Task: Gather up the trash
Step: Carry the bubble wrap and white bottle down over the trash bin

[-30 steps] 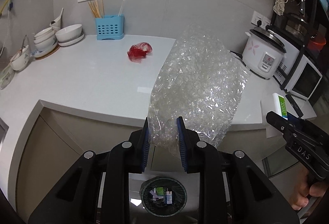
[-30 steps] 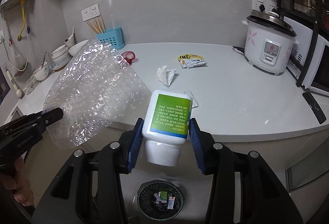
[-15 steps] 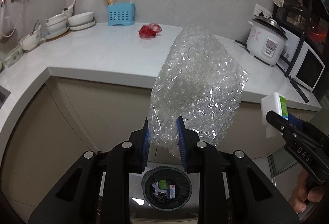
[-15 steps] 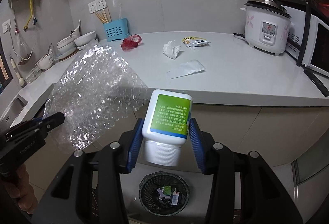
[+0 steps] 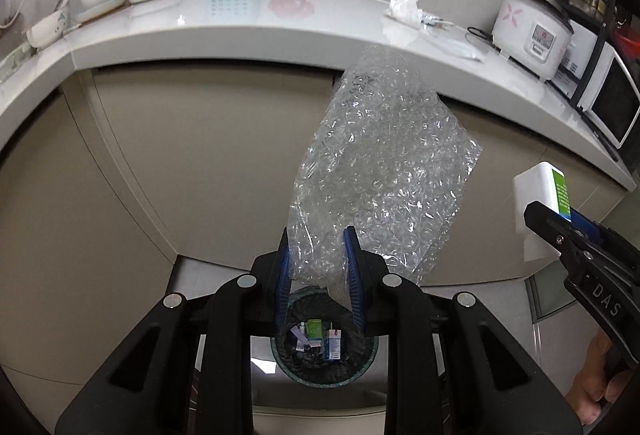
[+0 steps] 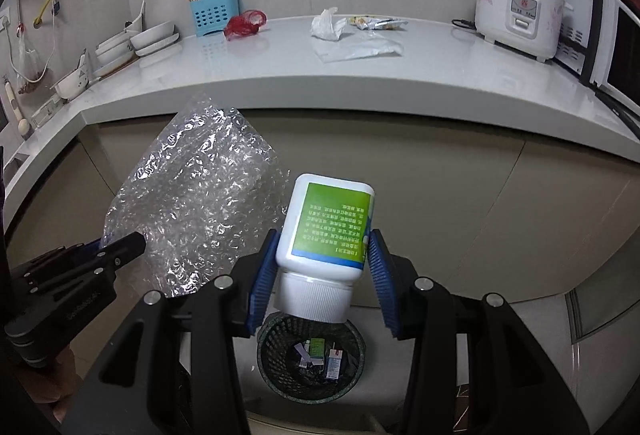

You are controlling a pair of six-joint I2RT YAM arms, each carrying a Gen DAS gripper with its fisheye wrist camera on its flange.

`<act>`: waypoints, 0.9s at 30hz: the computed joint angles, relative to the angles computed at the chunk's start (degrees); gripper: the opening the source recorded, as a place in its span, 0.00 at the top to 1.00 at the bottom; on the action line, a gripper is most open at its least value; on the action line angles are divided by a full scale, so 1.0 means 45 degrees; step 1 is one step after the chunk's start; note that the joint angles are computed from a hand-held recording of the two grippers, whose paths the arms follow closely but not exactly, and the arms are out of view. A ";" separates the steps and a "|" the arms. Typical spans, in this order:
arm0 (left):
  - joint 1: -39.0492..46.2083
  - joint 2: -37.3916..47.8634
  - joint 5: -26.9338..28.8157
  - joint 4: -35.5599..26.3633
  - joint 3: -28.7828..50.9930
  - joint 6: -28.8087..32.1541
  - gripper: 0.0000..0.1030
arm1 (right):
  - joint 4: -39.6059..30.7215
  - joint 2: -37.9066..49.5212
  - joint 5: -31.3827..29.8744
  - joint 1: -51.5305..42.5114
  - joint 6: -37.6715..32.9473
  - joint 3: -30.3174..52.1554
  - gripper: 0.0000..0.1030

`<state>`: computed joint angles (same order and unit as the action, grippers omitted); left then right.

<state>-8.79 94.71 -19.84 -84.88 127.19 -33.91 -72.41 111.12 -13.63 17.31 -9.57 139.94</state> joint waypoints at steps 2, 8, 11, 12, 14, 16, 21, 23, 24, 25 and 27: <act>0.0120 -0.0588 0.0194 0.0796 -0.1489 -0.0006 0.77 | 0.0925 -0.0684 0.0213 0.0038 -0.0088 -0.1748 0.59; 0.0404 -0.1490 0.0550 0.2319 -0.4613 -0.0038 0.77 | 0.2313 -0.1477 0.0428 0.0013 -0.0230 -0.4675 0.59; 0.0469 -0.1784 0.0737 0.2986 -0.5970 -0.0046 0.77 | 0.3197 -0.1837 0.0582 0.0071 -0.0344 -0.6182 0.59; 0.0502 -0.1852 0.0849 0.3215 -0.6400 -0.0040 0.77 | 0.3424 -0.1870 0.0666 0.0100 -0.0351 -0.6576 0.59; 0.0493 -0.1755 0.0934 0.3542 -0.6942 -0.0029 0.77 | 0.3773 -0.1868 0.0609 0.0096 -0.0366 -0.7276 0.59; 0.0537 -0.1736 0.1128 0.3909 -0.7590 -0.0043 0.77 | 0.4327 -0.1858 0.0731 0.0137 -0.0425 -0.8137 0.59; 0.0665 -0.1428 0.1473 0.4874 -0.8943 -0.0018 0.78 | 0.5399 -0.1489 0.0746 0.0148 -0.0533 -0.9566 0.59; 0.0754 -0.1203 0.1662 0.5255 -0.9349 0.0057 0.78 | 0.5768 -0.1312 0.0715 0.0175 -0.0632 -1.0016 0.59; 0.0794 -0.1074 0.1762 0.5489 -0.9564 0.0144 0.78 | 0.5955 -0.1193 0.0766 0.0199 -0.0658 -1.0235 0.59; 0.0800 -0.0909 0.1804 0.5708 -0.9732 0.0207 0.78 | 0.6117 -0.1054 0.0758 0.0200 -0.0674 -1.0418 0.59; 0.0914 -0.0505 0.1965 0.6122 -0.9981 0.0411 0.78 | 0.6368 -0.0753 0.0740 0.0181 -0.0710 -1.0694 0.59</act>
<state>-4.68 92.44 -11.00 -57.33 82.28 -32.06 -43.75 107.73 -10.30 18.12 -12.76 91.82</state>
